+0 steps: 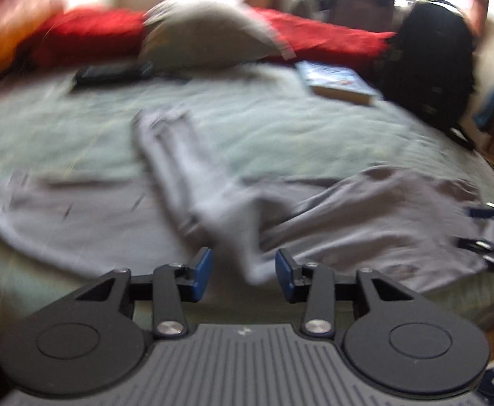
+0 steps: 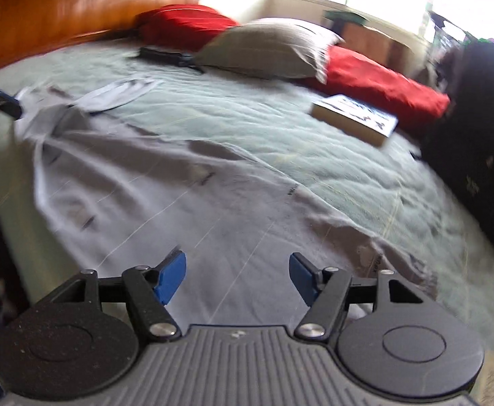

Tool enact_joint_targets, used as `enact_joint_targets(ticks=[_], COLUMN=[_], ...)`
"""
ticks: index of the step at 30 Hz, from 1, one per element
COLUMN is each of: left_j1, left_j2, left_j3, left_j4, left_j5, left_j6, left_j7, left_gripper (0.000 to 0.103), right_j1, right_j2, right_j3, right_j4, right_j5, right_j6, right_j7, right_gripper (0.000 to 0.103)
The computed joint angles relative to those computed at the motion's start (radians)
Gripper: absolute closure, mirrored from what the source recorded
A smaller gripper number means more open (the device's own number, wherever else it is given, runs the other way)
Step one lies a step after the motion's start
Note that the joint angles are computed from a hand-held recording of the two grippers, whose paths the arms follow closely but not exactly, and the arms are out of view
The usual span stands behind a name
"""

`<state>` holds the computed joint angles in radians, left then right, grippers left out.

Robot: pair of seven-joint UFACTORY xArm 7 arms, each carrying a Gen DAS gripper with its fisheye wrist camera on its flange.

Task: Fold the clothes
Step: 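Open the left gripper and release the trouser leg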

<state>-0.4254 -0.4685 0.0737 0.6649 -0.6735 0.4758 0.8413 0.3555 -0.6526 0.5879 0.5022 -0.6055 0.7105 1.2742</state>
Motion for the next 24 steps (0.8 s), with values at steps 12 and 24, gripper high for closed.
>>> enact_joint_targets(ticks=[12, 24], left_j1=[-0.249, -0.129], left_j2=[0.238, 0.28], left_j3=[-0.113, -0.166], left_j4=[0.047, 0.089], left_j5=[-0.352, -0.392], left_j6=[-0.106, -0.07], left_j7=[0.425, 0.41], left_gripper=[0.051, 0.046], right_j1=[0.119, 0.214], right_j2=[-0.073, -0.294], right_j3=[0.066, 0.031], right_j4=[-0.091, -0.207], right_j5=[0.099, 0.211], right_j6=[0.037, 0.246], right_j7=[0.277, 0.347], right_gripper=[0.02, 0.017])
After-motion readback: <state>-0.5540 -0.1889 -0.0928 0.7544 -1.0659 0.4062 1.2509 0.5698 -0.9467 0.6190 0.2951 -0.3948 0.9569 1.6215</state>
